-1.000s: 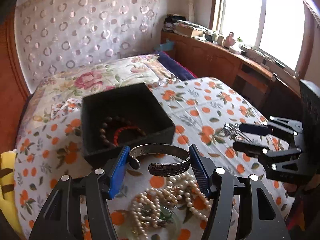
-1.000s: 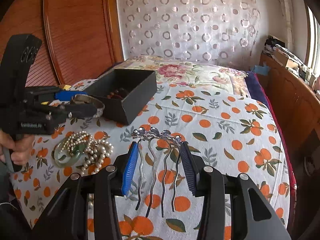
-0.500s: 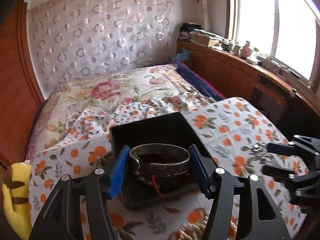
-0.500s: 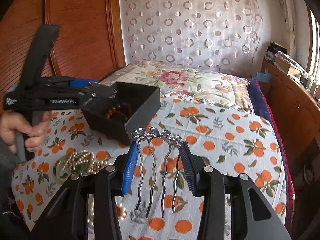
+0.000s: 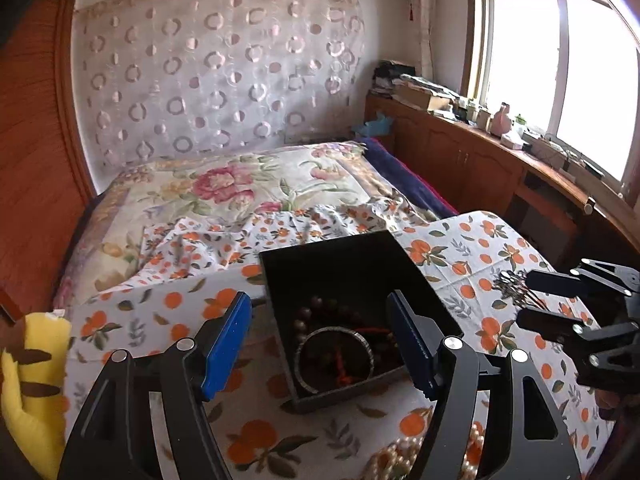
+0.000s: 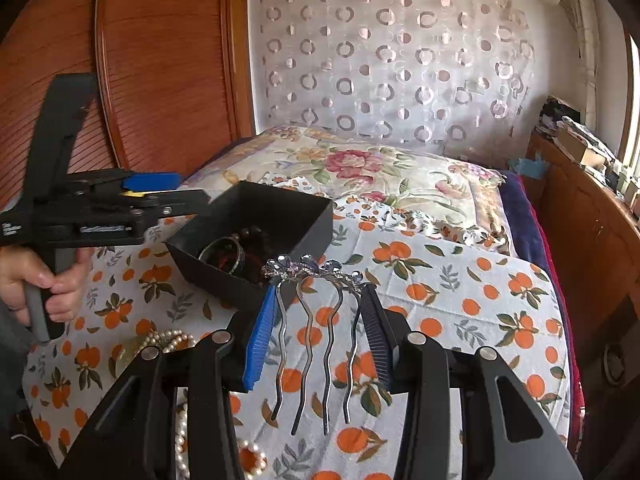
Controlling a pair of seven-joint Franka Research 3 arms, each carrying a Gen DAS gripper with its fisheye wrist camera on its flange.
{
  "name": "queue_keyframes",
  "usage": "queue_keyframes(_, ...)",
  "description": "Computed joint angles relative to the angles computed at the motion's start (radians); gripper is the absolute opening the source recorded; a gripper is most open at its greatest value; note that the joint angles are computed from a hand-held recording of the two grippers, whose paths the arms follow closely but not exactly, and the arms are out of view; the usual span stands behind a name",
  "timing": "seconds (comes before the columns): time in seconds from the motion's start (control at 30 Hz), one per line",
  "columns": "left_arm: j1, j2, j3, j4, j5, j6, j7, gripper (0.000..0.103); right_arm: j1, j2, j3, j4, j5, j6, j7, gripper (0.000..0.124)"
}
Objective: Organize jewelry
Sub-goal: 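Lower the hair comb into the black box and open the right tool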
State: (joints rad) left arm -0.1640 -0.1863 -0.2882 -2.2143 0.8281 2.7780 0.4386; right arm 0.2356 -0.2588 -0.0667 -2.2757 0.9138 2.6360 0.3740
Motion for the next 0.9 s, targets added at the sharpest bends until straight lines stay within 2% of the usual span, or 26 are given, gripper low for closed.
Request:
queue_keyframes(0.5, 0.044, -0.184, -0.007, -0.190, -0.065, 0.031, 0.018, 0.068, 0.049, 0.122, 0.067, 0.145, -0.004, 0.031, 0.000, 0.046)
queue_keyframes(0.67, 0.060, -0.225, -0.023, -0.229, -0.090, 0.032, 0.024, 0.069, 0.047, 0.196, 0.095, 0.218, -0.059, 0.009, 0.060, 0.046)
queue_keyframes(0.87, 0.061, -0.268, -0.042, -0.277, -0.114, 0.038, 0.023, 0.075, 0.037, 0.250, 0.120, 0.255, -0.158, 0.016, 0.168, 0.046)
queue_keyframes(0.9, 0.059, -0.273, -0.046, -0.285, -0.119, 0.041, 0.021, 0.077, 0.037, 0.255, 0.123, 0.257, -0.157, 0.019, 0.169, 0.050)
